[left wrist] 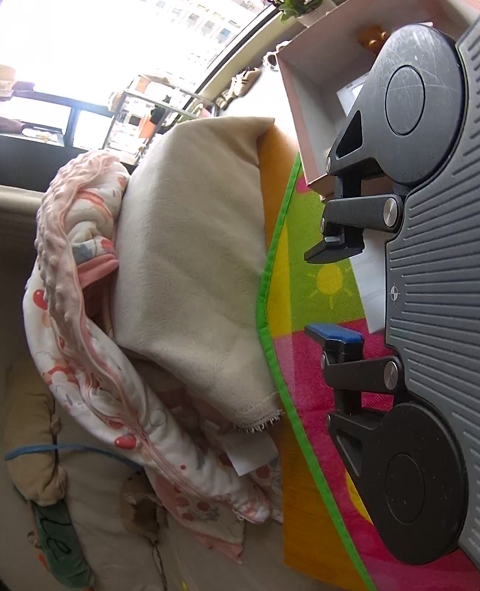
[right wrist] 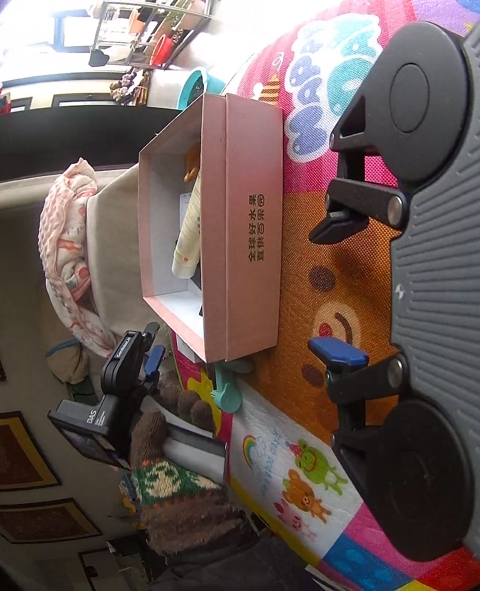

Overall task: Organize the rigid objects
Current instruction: 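Move both grippers away from the box back toward the items on the mat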

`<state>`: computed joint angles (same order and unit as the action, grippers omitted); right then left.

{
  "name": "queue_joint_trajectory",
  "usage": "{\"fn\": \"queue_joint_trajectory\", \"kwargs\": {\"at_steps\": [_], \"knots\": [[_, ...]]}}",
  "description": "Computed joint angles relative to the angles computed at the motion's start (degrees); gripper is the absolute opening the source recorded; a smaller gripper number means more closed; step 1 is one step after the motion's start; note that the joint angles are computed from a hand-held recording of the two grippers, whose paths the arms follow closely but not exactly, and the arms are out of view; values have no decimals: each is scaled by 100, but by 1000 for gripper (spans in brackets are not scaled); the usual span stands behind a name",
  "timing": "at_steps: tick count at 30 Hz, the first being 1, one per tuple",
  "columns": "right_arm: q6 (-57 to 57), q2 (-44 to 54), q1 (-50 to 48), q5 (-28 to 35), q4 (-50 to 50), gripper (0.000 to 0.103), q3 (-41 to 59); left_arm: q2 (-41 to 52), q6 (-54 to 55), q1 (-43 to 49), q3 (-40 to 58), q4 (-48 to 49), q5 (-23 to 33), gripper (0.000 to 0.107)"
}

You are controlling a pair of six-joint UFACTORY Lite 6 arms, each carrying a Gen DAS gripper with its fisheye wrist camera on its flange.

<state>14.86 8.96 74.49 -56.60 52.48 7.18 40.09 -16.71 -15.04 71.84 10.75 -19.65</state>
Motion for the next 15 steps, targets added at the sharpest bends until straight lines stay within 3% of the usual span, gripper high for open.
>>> {"fn": "queue_joint_trajectory", "kwargs": {"at_steps": [4,6,9,15], "knots": [[514,-39,-530,3,-747,56,-142,413,-535,-44,500,1089,389,38],[684,-40,-635,-56,-931,56,-201,273,-111,-28,99,1043,-50,37],[730,-22,-683,-62,-1022,58,-202,-108,-534,115,-573,1873,-498,35],[653,-38,-677,-9,-986,58,-176,-985,133,242,-2053,1884,-1118,35]]}}
